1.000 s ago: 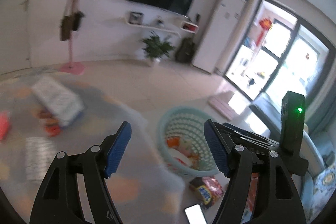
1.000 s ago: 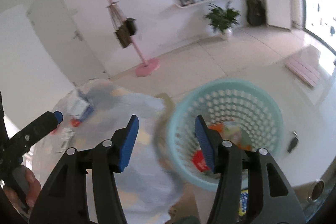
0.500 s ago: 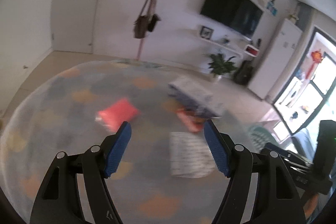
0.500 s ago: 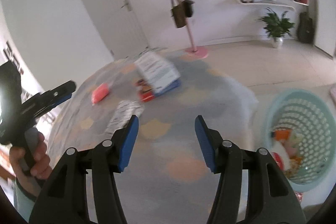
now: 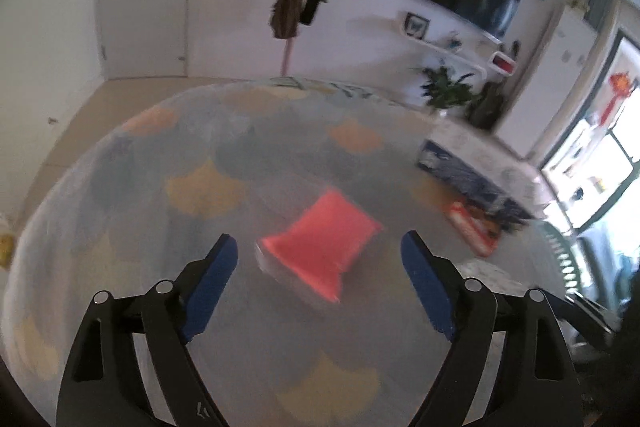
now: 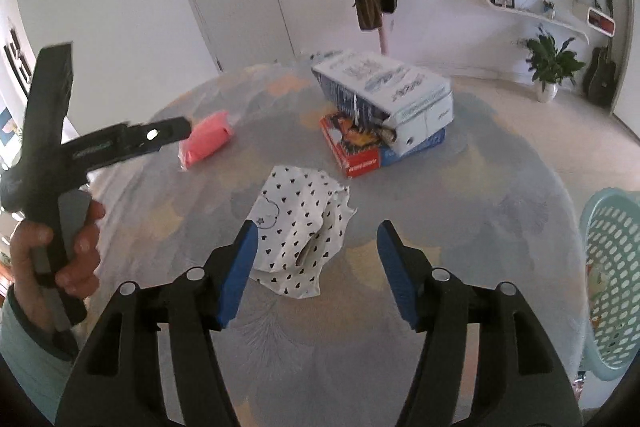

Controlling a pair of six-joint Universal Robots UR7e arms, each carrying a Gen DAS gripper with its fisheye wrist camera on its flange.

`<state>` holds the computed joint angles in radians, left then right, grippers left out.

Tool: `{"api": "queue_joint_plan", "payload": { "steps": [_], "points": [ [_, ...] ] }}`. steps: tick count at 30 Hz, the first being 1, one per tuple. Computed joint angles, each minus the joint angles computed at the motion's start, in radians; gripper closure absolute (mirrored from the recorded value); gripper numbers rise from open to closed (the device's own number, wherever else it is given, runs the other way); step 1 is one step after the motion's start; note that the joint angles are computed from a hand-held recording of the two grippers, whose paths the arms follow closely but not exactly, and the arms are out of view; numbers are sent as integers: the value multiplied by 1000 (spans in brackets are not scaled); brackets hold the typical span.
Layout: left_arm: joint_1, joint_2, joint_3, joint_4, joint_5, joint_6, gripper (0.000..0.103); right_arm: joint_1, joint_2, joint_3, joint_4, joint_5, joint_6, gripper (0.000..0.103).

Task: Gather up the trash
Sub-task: 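Grasp the pink bag with the left gripper while the right grasps the dotted tissue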

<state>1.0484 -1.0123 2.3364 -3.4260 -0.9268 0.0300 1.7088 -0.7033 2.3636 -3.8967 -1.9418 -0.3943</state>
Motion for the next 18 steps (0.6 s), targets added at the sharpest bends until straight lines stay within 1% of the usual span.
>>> {"api": "queue_joint_plan", "payload": {
  "steps": [1,3,5,6,8,11,14,16,18],
  "points": [
    [6,4,-10,8,-15,7,22,-4,3,-4,8,2,7,45],
    [26,7,-31,33,-72,15,21,-10,0,-9,24,6,12,44],
    [33,13,-42,53,-88,19,22,-15,-9,-15,55,15,22,41],
    [36,12,-45,70,-94,18,26,-18,-13,-18,76,17,27,41],
    [43,-11,-36,110,-140,22,26,-20,-15,-20,91,22,28,41],
    [47,-31,-10,112,-186,42,26,-19,-20,-30,121,33,30,41],
    [43,-20,-10,105,-170,53,26,-22,-22,-49,158,49,35,40],
    [36,0,-28,110,-126,51,26,-16,-16,-61,166,42,40,40],
    [31,15,-49,117,-104,53,26,-8,-8,-70,164,25,41,40]
  ]
}}
